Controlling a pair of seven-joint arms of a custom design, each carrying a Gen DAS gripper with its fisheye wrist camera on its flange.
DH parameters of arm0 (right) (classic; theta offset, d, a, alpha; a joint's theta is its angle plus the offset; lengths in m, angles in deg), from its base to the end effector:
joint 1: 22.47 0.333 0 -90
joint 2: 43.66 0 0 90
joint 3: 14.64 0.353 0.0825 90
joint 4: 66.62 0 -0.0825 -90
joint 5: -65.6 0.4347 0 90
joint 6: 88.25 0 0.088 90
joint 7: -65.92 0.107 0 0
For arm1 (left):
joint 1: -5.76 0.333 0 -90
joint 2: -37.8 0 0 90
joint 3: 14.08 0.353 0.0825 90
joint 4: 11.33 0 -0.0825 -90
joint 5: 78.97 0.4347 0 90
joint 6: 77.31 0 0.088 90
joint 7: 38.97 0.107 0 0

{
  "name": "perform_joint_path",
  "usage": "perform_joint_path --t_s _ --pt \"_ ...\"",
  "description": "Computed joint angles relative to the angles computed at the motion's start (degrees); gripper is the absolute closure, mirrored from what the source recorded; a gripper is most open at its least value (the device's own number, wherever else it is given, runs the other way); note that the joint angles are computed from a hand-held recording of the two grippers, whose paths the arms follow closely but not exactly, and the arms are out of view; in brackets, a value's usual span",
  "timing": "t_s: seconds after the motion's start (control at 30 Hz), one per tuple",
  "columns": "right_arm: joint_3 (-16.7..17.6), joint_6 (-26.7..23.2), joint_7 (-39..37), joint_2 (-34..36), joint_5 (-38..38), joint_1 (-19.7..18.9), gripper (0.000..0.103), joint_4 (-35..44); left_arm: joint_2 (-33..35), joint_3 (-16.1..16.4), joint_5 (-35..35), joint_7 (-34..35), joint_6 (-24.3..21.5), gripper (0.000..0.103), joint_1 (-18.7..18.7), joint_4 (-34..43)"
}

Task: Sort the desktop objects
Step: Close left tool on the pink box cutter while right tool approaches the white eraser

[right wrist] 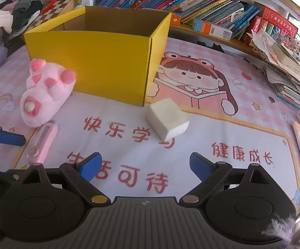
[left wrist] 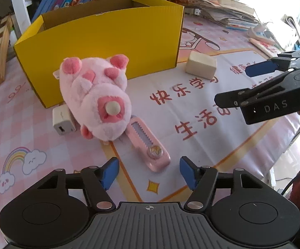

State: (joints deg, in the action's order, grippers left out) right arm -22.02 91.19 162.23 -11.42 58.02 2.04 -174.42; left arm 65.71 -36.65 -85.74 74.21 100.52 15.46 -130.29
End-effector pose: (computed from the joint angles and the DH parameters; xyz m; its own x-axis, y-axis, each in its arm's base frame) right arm 0.6965 0.2382 0.2821 0.3276 -0.9411 0.0836 -0.7107 -0.3038 -0.6345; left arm 0.6656 -0.1260 0.2617 -0.4121 -0.9108 0.0252 -0.7585 0.3277 -0.5633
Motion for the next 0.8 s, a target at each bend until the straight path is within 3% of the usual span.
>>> perform_joint_path --t_s 0.23,0.37,0.7,0.8 --pt "2.9 -1.1 -2.4 2.4 0.8 -3.6 0.010 4.0 0.7 5.6 1.3 -4.9 1.1 0.054 -5.5 1.8" --pt "4.6 -1.9 -3.9 4.0 1.5 -5.6 0.010 6.6 1.0 8.0 2.9 -7.6 1.7 0.080 -7.6 2.5" --pt "9.8 -5.9 -9.2 8.4 4.0 -9.7 0.010 14.0 1.1 -0.4 1.6 -3.9 -0.9 0.080 0.4 2.2" --pt "9.6 -7.3 -9.8 9.6 4.6 -9.3 0.012 15.9 0.8 -1.1 0.6 -2.8 -0.8 0.080 0.9 1.9"
